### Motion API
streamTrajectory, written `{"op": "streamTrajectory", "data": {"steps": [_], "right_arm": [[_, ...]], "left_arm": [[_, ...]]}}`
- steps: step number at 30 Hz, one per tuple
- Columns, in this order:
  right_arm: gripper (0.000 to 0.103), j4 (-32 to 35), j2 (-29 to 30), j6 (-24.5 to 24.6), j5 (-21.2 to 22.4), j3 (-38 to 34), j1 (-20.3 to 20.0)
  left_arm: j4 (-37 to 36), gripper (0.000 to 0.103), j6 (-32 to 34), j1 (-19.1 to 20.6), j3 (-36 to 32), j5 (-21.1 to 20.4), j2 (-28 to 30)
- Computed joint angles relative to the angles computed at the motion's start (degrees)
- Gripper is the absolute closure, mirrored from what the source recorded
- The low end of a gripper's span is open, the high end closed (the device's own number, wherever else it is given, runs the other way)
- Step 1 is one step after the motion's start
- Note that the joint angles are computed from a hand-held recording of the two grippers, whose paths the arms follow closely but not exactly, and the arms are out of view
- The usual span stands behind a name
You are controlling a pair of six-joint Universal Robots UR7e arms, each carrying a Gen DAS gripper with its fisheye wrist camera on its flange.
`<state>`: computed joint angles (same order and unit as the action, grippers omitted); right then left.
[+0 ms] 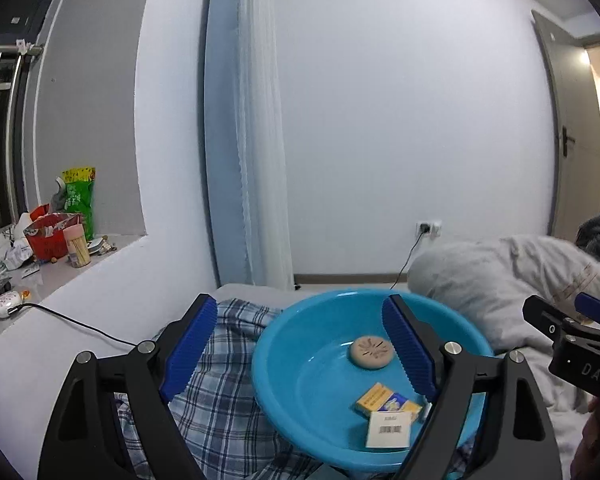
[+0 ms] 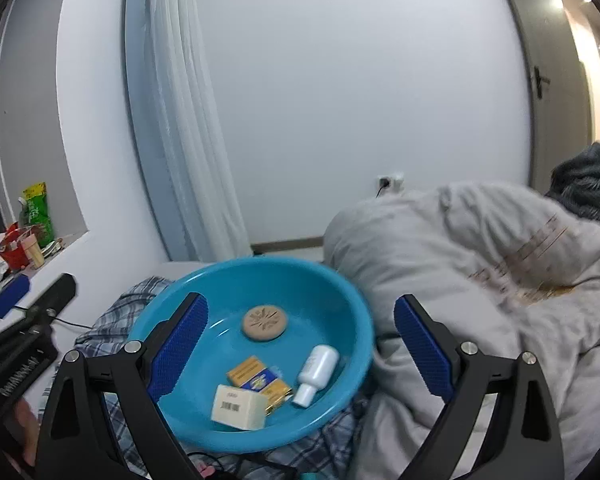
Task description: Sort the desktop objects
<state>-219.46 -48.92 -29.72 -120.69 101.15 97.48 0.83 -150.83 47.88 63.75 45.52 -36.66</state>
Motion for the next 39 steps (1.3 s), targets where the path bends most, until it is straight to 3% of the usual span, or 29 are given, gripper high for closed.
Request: {"op": "streamTrajectory", "data": {"steps": [4, 8, 11, 17, 23, 29, 36, 39], "right_arm": [[0.009, -1.5, -1.6, 0.1, -0.6, 1.4, 0.8], [0.005, -2.8, -2.9, 0.8, 0.3, 2.7, 1.3], [0.005, -4.0, -3.4, -0.5, -0.2, 3.1, 2.2], [0.001, -6.8, -5.0, -1.9, 0.8, 5.3, 3.9], [0.001, -9.9, -6.3, -4.7, 0.8, 6.8, 5.9], [0.001, -13.1, -8.2, -4.0, 2.2, 8.6, 6.8], [0.001, -13.1, -8.8, -5.3, 0.3, 9.3, 8.8], [0.001, -14.6, -7.1, -10.3, -4.8, 7.7, 10.3]], "left_arm": [[2.1, 0.013, -4.1, -0.5, 1.5, 3.1, -2.5], [-2.5, 0.000, -2.4, -1.5, 5.6, 4.2, -5.7], [-6.8, 0.000, -0.5, -2.4, 9.6, 5.0, -8.7], [-5.4, 0.000, -0.8, -3.4, 10.9, 6.3, -11.2], [2.2, 0.000, -4.9, -4.9, 8.8, 5.2, -12.4], [-1.7, 0.000, -3.7, -7.0, 13.9, 4.5, -17.1], [2.2, 0.000, -6.5, -7.5, 12.9, 4.8, -17.2], [2.9, 0.000, -7.9, -7.6, 12.6, 5.1, -17.1]]}}
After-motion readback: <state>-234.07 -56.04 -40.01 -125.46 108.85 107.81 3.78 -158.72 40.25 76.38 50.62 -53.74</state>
